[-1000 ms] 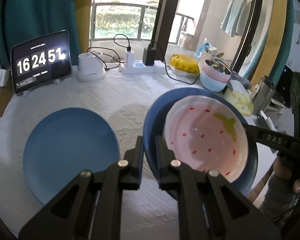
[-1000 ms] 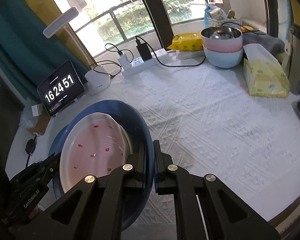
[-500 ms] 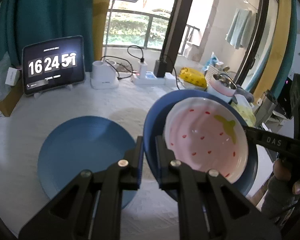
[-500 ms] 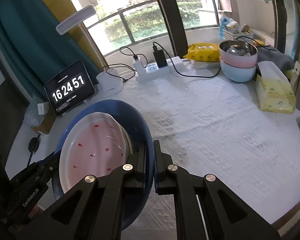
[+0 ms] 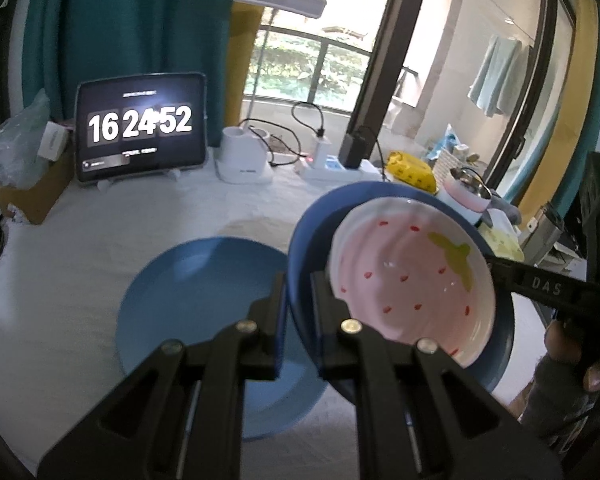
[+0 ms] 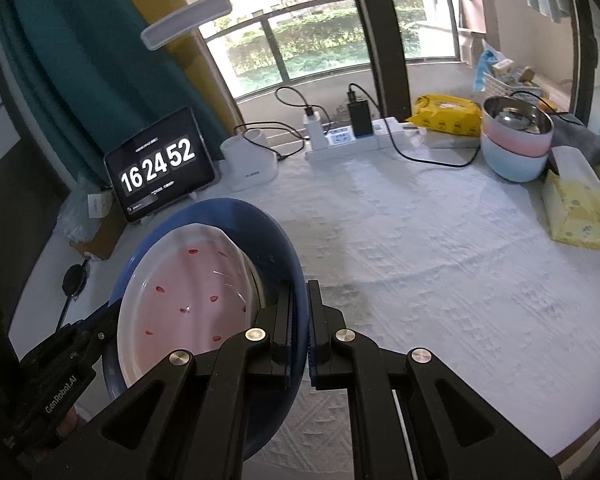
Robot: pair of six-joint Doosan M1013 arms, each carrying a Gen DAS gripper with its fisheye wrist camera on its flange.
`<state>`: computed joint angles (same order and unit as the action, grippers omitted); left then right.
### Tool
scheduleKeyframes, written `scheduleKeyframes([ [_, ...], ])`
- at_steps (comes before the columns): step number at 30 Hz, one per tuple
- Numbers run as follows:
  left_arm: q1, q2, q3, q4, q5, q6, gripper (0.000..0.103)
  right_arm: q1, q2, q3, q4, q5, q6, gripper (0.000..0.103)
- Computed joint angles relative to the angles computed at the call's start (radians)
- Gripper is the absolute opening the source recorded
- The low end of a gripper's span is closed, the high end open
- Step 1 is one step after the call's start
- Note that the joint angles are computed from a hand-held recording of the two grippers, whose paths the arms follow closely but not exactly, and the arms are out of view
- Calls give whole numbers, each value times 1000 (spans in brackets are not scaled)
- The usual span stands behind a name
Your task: Organize plates and bowls
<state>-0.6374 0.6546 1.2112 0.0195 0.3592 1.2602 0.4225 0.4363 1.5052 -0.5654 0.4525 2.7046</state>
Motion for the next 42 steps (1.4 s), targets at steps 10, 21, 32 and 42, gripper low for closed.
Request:
scheduleKeyframes([
  [10, 28, -8, 18, 62, -7, -79, 9, 13, 51, -76, 85, 13, -108, 7],
  [21, 56, -1, 13, 133, 10, -171, 9, 16, 119, -174, 228, 37, -272, 7],
  [32, 77, 30, -23, 128, 68, -185, 9, 9, 185, -260, 370, 87, -407, 7],
  [42, 83, 45, -41, 124, 96, -179, 9, -4, 215, -298, 459, 116, -480, 7],
])
